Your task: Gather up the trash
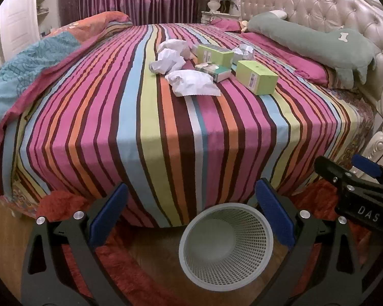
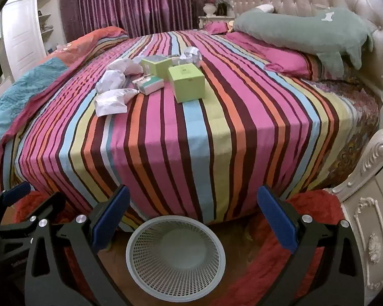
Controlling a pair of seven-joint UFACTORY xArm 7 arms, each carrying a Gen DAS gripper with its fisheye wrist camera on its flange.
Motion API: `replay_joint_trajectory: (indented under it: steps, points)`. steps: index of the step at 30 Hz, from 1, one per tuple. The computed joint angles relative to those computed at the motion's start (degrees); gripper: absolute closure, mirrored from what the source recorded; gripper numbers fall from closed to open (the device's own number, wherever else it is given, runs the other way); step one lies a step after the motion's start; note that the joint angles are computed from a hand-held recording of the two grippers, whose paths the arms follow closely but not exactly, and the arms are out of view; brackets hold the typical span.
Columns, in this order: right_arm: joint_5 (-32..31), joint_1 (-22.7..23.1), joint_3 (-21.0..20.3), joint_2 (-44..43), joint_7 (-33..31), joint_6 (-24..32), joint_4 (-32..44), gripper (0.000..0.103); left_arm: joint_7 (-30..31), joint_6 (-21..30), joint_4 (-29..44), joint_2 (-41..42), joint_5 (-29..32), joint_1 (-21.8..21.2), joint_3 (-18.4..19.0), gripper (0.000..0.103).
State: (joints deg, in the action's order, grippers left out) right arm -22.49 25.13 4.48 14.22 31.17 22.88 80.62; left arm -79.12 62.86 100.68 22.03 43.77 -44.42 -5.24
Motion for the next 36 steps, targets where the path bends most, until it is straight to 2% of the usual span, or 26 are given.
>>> replay_joint_trajectory:
  steps: [5,15,36]
  points:
    - [-1.61,0.40,-0.35,-0.74,1.15,0.56,0.30,0.008,1.36,1.80,1.35,0.25,0.93,-0.69,0.15,0.006]
    - [0.86,-0.82,0.92,-1.49,-0.99,1.71,1.03,0.008,2.17,4.11,5.31,1.56,1.33,-1.60,0.87,0.006]
    - [1.02,-0.48,1.00,-1.18,-2.71,2.81,1.73,0.008,3.52,4.09,6.09,2.37,-1.66,-0.89,0.83,0.006]
